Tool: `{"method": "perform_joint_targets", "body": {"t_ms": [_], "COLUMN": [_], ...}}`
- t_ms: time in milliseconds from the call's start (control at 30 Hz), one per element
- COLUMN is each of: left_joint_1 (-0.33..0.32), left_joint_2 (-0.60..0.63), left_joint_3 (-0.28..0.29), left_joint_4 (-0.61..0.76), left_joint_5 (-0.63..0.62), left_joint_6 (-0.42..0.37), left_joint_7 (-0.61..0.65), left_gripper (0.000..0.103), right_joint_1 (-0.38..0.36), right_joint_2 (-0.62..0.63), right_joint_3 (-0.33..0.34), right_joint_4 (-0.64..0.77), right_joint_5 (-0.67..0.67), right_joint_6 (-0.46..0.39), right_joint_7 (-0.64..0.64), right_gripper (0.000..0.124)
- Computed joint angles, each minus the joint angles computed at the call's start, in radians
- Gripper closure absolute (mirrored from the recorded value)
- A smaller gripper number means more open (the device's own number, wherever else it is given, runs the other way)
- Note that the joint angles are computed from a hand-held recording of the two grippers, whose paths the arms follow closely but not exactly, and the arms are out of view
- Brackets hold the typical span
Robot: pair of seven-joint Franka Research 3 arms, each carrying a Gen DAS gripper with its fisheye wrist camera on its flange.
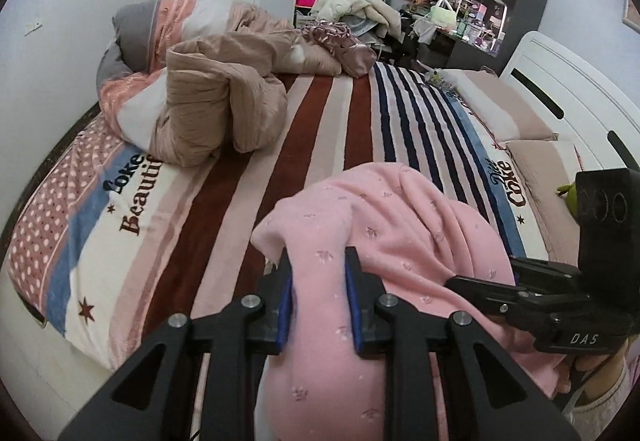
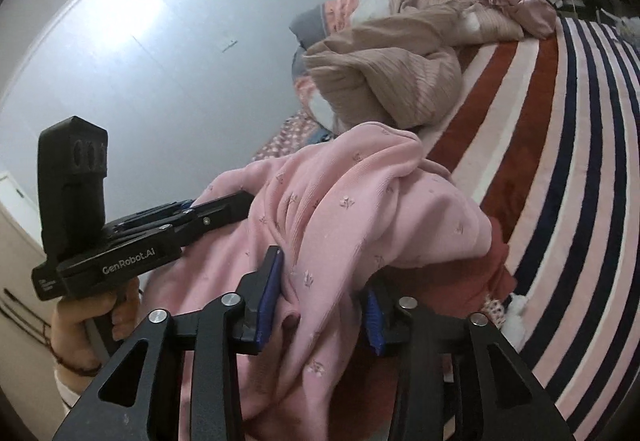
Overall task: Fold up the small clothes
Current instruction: 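Carry the shirt onto the clothes pile and open both grippers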
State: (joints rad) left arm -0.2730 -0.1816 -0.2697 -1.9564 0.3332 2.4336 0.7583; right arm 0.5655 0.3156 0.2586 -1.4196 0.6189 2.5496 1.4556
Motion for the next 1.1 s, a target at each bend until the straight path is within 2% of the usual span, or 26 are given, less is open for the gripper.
{"method": "perform_joint_targets", "body": {"t_ms": [100,167,233,500,600,633,800,900,1000,1100], "left_joint_1": [0.002,0.002,0.001,0.001,0.002,-0.002,-0.038,-0.073,-0.127,-0.202], "left_joint_2": [0.003,-0.004,-0.011,-0.042,-0.055,-0.056,-0.038,-0.004,0.080,0.185], "left_joint_3": [-0.006,-0.020,-0.019,-0.049,-0.085,-0.099,-0.179,-0.227,-0.292,-0.326], "left_joint_4": [0.011,0.025,0.021,0.050,0.064,0.068,0.077,0.084,0.129,0.183], "left_joint_5": [0.016,0.052,0.066,0.160,0.233,0.262,0.452,0.596,0.798,0.964], "left_joint_6": [-0.015,-0.034,-0.009,-0.046,-0.093,-0.105,-0.135,-0.140,-0.218,-0.287], "left_joint_7": [-0.014,-0.048,-0.063,-0.129,-0.198,-0.220,-0.369,-0.514,-0.643,-0.762], "left_gripper": [0.076,0.065,0.055,0.046,0.039,0.036,0.035,0.031,0.026,0.025], "right_joint_1": [-0.023,-0.031,-0.033,-0.044,-0.058,-0.059,-0.044,-0.031,-0.026,-0.021], "right_joint_2": [-0.004,-0.016,-0.040,-0.141,-0.206,-0.233,-0.387,-0.491,-0.601,-0.714], "right_joint_3": [0.011,0.010,0.003,-0.019,-0.022,-0.026,-0.054,-0.084,-0.113,-0.146], "right_joint_4": [-0.010,-0.016,-0.035,-0.127,-0.206,-0.240,-0.453,-0.606,-0.767,-0.930], "right_joint_5": [0.038,0.051,0.046,0.078,0.145,0.158,0.189,0.233,0.232,0.209], "right_joint_6": [-0.027,-0.047,-0.045,-0.016,0.008,0.019,0.115,0.183,0.260,0.355], "right_joint_7": [-0.049,-0.080,-0.109,-0.165,-0.235,-0.256,-0.355,-0.419,-0.456,-0.476], "right_gripper": [0.082,0.073,0.058,0.056,0.056,0.056,0.056,0.056,0.056,0.056]}}
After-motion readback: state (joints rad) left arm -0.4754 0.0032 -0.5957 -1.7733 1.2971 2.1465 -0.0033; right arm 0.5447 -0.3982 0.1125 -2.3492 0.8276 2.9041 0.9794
